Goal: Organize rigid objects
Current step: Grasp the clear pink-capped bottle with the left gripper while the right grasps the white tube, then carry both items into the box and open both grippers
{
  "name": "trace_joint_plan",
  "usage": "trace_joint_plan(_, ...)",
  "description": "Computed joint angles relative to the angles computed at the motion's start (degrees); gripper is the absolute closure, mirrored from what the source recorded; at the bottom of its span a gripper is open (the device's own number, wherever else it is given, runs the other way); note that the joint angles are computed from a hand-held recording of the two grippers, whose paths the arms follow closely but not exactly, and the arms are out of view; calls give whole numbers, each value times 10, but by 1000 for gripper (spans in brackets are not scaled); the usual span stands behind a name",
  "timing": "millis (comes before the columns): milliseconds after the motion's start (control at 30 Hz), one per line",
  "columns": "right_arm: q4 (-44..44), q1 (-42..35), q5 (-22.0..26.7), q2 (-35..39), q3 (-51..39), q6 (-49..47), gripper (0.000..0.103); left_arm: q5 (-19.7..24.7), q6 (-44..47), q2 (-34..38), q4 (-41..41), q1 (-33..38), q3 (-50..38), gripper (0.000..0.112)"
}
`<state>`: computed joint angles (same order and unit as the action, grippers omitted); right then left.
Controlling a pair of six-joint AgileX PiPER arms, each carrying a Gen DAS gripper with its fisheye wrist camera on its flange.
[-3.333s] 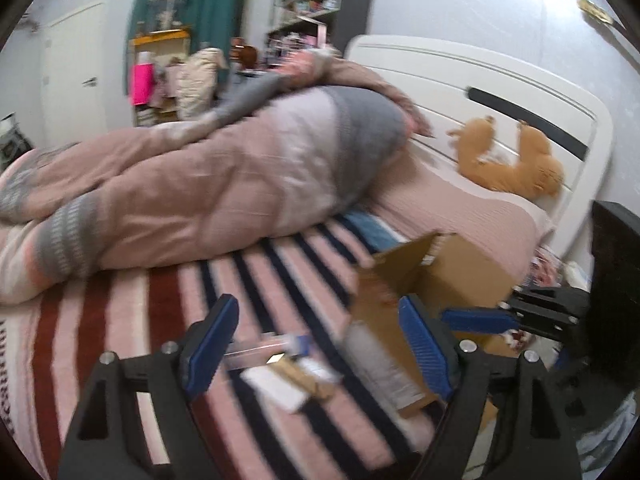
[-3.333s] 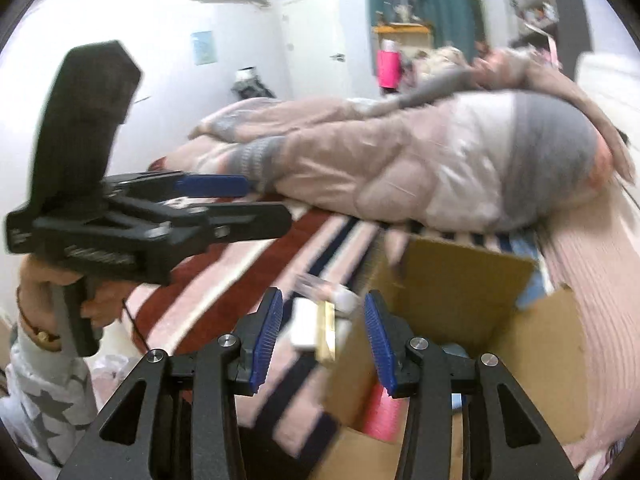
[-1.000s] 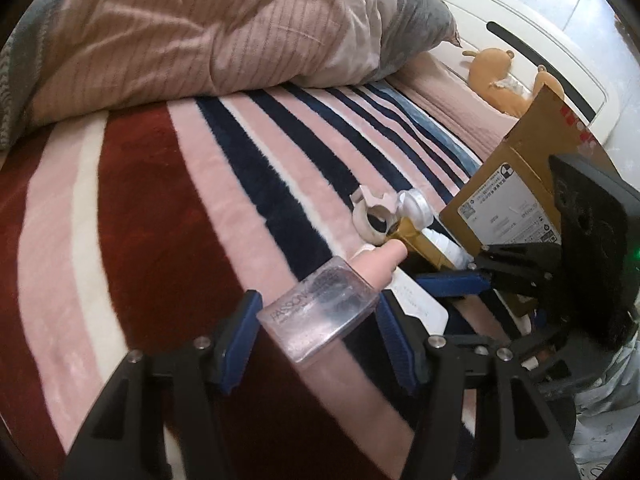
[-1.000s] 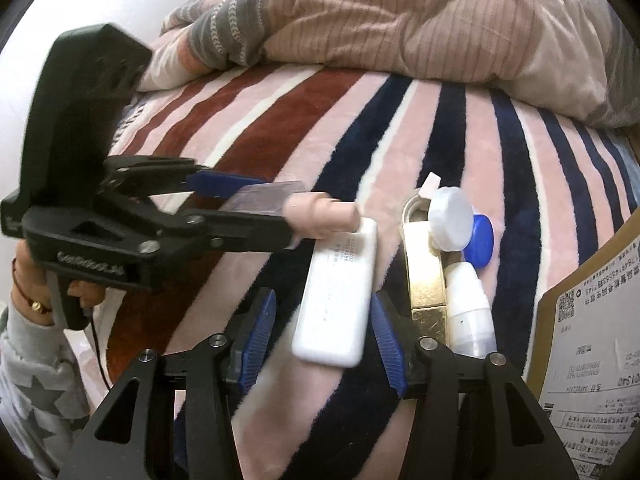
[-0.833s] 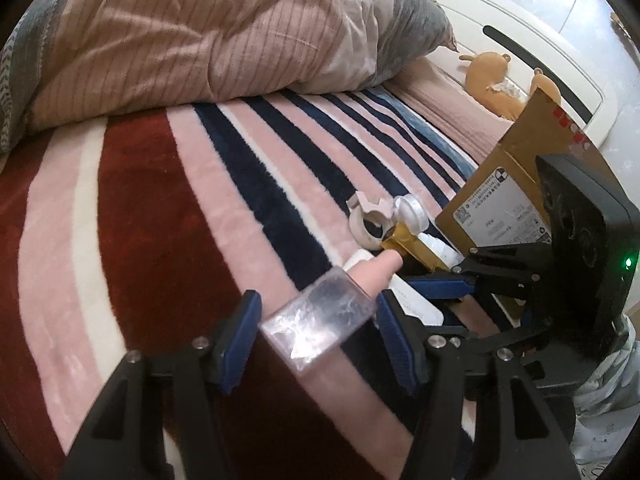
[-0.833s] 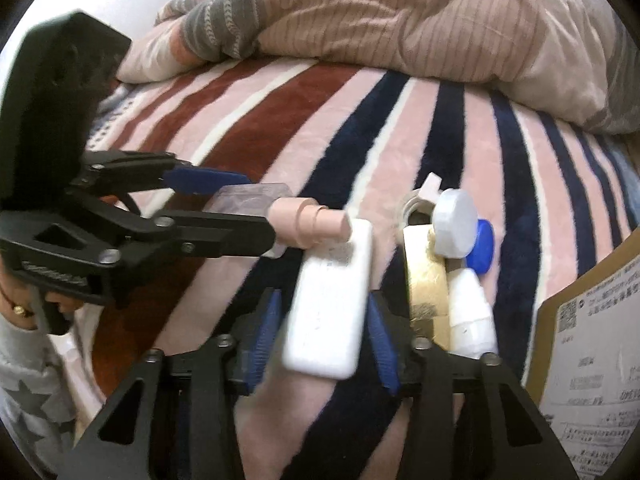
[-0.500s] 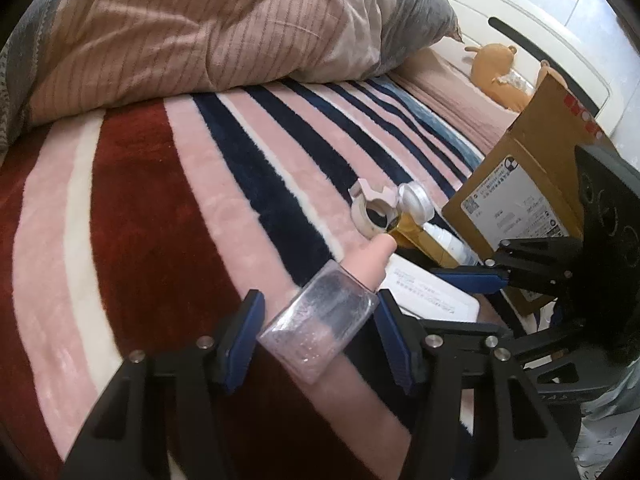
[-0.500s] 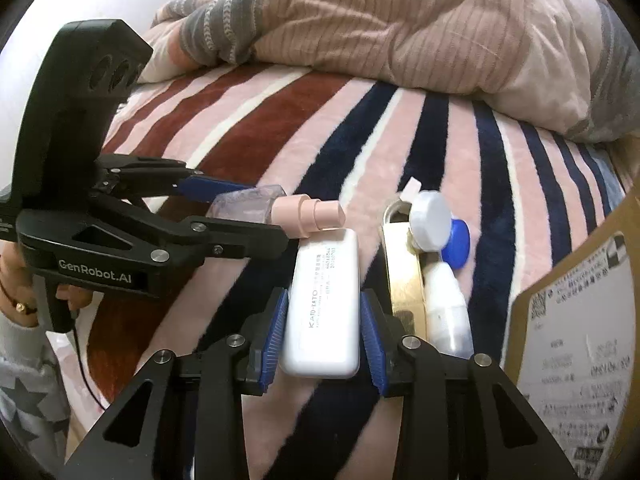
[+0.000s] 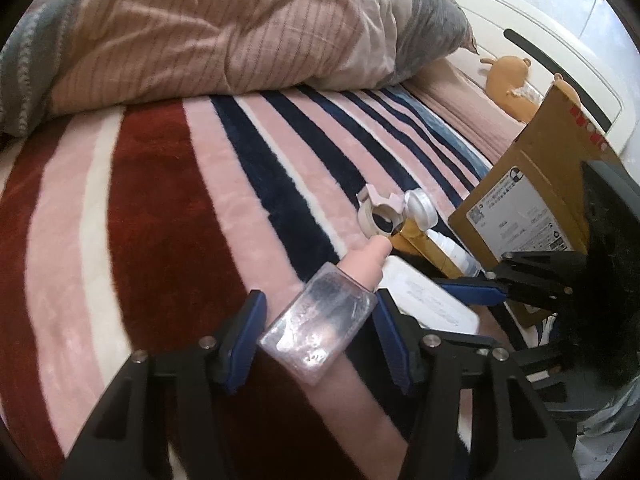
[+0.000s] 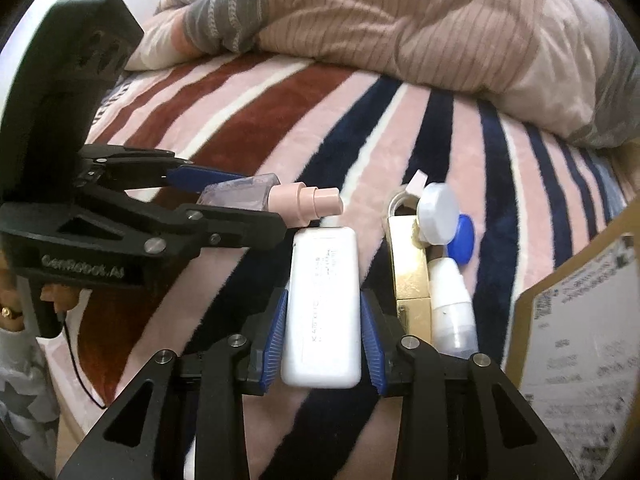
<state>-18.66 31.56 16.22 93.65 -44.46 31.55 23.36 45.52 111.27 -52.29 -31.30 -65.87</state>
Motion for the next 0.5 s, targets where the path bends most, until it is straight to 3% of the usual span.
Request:
trace_joint_plan(167, -21, 33, 5, -89, 33, 41, 72, -19, -68, -85, 60, -1, 47, 60)
trace_joint_plan(333, -23, 80, 40, -191, 43, 56, 72, -18, -274, -196, 244, -28, 62, 60)
trace_joint_plan(500, -17, 100, 84, -313, 52, 45, 72, 25, -479, -259, 429, -93, 16, 60)
